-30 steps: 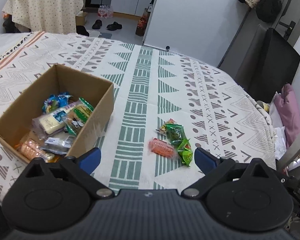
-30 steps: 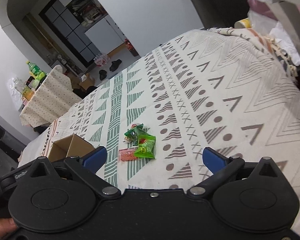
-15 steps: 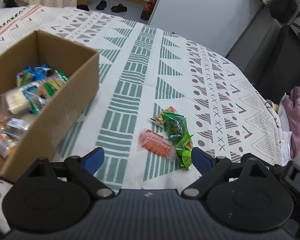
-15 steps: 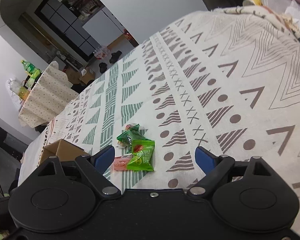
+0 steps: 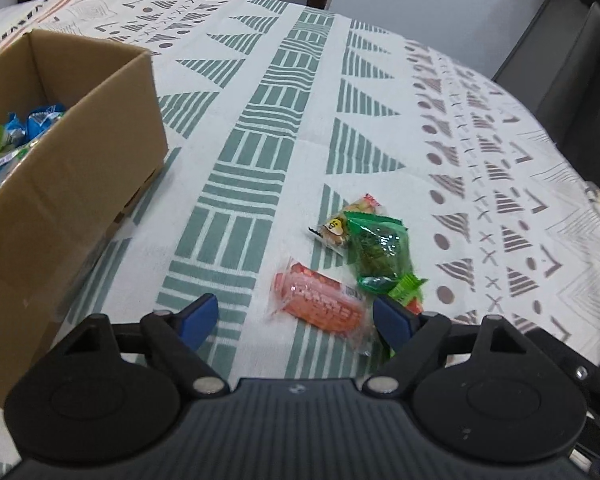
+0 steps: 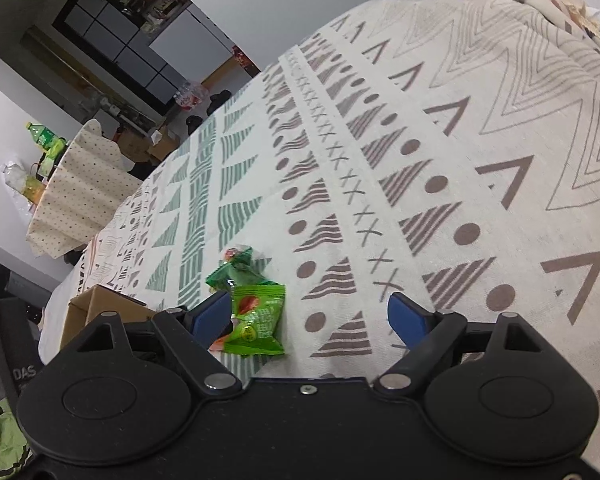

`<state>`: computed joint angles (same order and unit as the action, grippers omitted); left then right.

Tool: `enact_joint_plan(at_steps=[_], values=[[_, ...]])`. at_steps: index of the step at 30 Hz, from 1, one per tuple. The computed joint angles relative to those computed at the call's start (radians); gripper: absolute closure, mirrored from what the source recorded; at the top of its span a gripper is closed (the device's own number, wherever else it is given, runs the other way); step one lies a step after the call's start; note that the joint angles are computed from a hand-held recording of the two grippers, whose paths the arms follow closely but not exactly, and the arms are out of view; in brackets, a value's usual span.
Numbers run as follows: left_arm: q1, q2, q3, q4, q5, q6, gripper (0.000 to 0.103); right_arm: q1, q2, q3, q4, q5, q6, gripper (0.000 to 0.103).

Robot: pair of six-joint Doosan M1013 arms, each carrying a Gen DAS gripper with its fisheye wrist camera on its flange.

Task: Organize snacks

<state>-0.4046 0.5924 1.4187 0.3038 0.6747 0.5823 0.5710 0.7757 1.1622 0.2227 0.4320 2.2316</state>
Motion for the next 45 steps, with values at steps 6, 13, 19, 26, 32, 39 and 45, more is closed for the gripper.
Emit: enact_joint_plan(at_steps=[6,13,19,26,32,39,45], values=[[-0.012,0.027,-0.034,0.041,0.063,0.028,0.018,-0.004,0.006,0.000,0.047,0.004,-0.045,0.018],[-0.016,-0.002,0.016,0.078,0.048,-0.019,0.042,-0.006,0.029,-0.039,0.079,0.024,-0.083,0.022],[0.001,-0.034,0.065,0.059,0.002,-0.033,0.094,0.002,0.044,-0.069,0.119,0.036,-0.165,0.026],[0.017,-0.069,0.107,0.025,-0.080,-0.004,0.103,0.015,0.072,-0.125,0.114,0.076,-0.225,0.036],[0.034,-0.084,0.114,-0.049,-0.114,0.045,0.103,0.014,0.074,-0.127,0.104,0.080,-0.206,0.039],[0.053,-0.082,0.112,-0.134,-0.162,0.059,0.093,0.022,0.105,-0.180,0.063,0.125,-0.195,0.039],[0.043,-0.050,0.068,-0.043,-0.138,0.054,0.042,0.023,0.130,-0.219,0.116,0.210,-0.282,0.076]])
